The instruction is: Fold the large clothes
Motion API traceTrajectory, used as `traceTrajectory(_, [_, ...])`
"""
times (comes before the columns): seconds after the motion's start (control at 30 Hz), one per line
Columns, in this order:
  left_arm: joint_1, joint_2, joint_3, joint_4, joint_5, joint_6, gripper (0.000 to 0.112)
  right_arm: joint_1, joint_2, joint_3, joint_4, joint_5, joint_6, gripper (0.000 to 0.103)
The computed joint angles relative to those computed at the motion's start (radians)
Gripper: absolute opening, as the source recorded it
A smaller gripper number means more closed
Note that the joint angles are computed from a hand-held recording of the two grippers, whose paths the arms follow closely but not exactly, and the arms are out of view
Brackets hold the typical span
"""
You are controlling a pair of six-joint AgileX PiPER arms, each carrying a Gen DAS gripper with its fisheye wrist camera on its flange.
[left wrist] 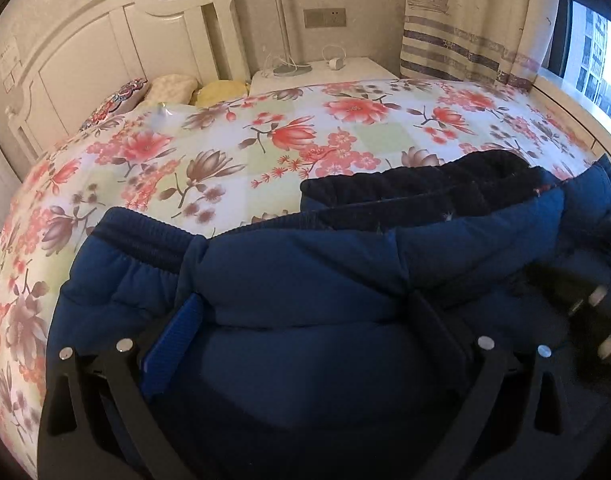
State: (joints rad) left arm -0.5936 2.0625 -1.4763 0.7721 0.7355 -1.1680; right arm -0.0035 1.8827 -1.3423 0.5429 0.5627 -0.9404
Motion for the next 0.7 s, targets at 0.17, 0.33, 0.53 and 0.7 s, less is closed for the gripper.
traceTrajectory(0.17, [-0.003, 0.003, -0.005, 0.0, 0.004, -0.004, 0.101, 0.021, 0.084, -0.095, -0.214, -0.013, 0.239, 0.072])
traceTrajectory(0.33, [0.004, -0.006, 0.014, -0.005, -0.022, -0.009, 0.101, 0.032, 0.075, -0.125, -0.335, -0.011, 0.294, 0.074])
traceTrajectory(0.53, [0.018, -0.013, 0.024, -0.023, -0.046, 0.0, 0.101, -0.153, 0.156, -0.255, -0.385, 0.003, 0.439, 0.086])
traceTrajectory(0.7, [0.027, -0.01, 0.0, -0.079, -0.034, 0.05, 0.101, -0.227, 0.279, -0.405, -0.208, 0.162, 0.319, 0.092])
